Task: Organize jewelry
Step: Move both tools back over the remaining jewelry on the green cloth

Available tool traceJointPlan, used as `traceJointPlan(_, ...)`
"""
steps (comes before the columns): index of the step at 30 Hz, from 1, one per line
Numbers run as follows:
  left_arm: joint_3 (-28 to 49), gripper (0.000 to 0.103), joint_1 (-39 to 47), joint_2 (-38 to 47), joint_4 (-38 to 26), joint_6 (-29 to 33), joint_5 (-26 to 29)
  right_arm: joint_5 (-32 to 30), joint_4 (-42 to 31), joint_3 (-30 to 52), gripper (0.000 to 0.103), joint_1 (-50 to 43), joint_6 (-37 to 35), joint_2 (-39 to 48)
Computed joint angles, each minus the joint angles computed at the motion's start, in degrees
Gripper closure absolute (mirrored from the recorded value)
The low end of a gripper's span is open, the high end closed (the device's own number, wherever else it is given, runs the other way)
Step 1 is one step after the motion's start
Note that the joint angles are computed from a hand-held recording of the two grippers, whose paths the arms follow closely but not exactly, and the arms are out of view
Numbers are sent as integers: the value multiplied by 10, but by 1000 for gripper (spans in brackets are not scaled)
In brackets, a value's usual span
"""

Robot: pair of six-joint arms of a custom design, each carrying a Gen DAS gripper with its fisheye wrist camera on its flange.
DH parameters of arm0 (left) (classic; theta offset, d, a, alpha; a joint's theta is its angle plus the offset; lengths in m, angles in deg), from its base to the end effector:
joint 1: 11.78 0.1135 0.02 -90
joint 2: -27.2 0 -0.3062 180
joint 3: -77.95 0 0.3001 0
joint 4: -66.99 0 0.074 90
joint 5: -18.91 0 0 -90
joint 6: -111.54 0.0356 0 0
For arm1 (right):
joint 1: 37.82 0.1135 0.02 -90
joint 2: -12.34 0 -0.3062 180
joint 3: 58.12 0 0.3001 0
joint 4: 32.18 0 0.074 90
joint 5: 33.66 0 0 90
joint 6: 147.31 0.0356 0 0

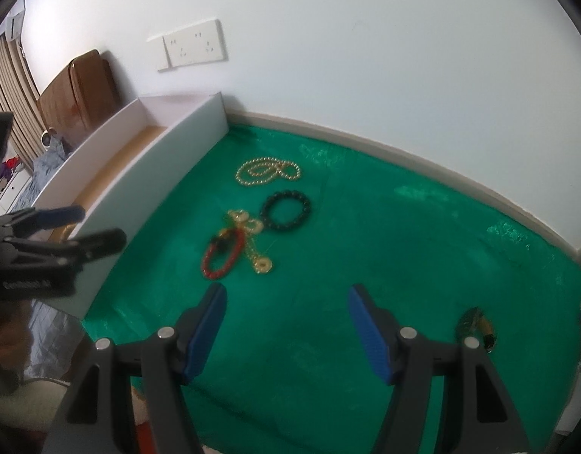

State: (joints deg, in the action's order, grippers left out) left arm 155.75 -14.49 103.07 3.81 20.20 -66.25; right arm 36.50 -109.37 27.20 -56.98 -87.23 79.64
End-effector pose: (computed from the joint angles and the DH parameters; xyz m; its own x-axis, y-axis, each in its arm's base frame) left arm 0.2974 -0.0171 0.3246 -0.8776 0.0182 -0.4791 0.0671 0.9941 -0.0852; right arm 0.2328 -0.0681 0.3965 -0.7751 -0.2274 -0.5896 -0.2794 0.9602 -0.0030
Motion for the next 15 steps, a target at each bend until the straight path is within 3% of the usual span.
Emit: traceJointPlan(15,-2,9,-9,38,21,10,-14,0,15,-7,35,10,13,15)
